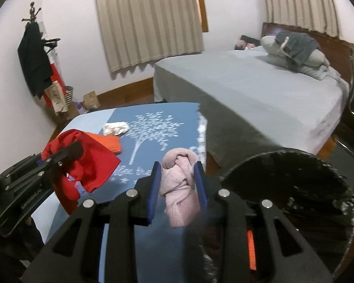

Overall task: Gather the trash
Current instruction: 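Carry the pink sock and red cloth over the black bin and open both tools, then move both open tools back over the table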

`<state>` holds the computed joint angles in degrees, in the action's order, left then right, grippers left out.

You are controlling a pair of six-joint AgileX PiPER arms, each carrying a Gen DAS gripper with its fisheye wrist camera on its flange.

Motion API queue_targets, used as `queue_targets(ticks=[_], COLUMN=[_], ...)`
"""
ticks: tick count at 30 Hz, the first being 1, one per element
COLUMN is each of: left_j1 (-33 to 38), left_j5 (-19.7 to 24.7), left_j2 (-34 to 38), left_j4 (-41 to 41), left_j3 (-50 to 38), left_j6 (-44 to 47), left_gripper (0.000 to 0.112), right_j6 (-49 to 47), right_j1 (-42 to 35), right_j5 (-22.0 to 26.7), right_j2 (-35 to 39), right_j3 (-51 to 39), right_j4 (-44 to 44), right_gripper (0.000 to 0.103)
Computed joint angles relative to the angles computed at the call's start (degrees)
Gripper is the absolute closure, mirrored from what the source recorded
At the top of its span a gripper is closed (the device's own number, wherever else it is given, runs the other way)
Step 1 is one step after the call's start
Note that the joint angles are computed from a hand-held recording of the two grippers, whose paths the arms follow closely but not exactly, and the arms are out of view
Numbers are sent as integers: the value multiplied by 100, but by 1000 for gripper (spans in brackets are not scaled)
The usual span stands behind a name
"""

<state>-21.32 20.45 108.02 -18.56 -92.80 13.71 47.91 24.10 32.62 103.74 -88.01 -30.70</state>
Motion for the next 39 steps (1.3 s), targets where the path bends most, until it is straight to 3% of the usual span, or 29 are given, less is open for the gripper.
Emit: queue_targets(ticks=[8,21,32,34,37,39], left_j1=[-431,-1318,-1796,-1846,-1826,-1781], left_j5=[181,790,1409,1708,2145,2240], left_j2=[188,1001,1762,2005,2295,2316], left_j4=[2,67,83,125,22,-86], left_j3=[-405,-1837,-3110,-3518,-4003,-4012], left_j6=[45,-13,-113,-163,-171,-125], left_gripper=[95,95,94,91,65,56], right_j6=[776,1553,1330,1264,1378,1474], right_j1=[-354,-1095,-1880,-1984,-2088,-2118], right_j5=[-52,-63,-422,-449,-435,-432], right_j2=[-767,-1919,-2413,-2439,-2490,-2520], right_j3=[954,2309,3029,3088,3187,3235], right_j4=[-677,-1386,-1295,-1236,-1316,-1413], right_gripper=[75,75,74,70,63,53])
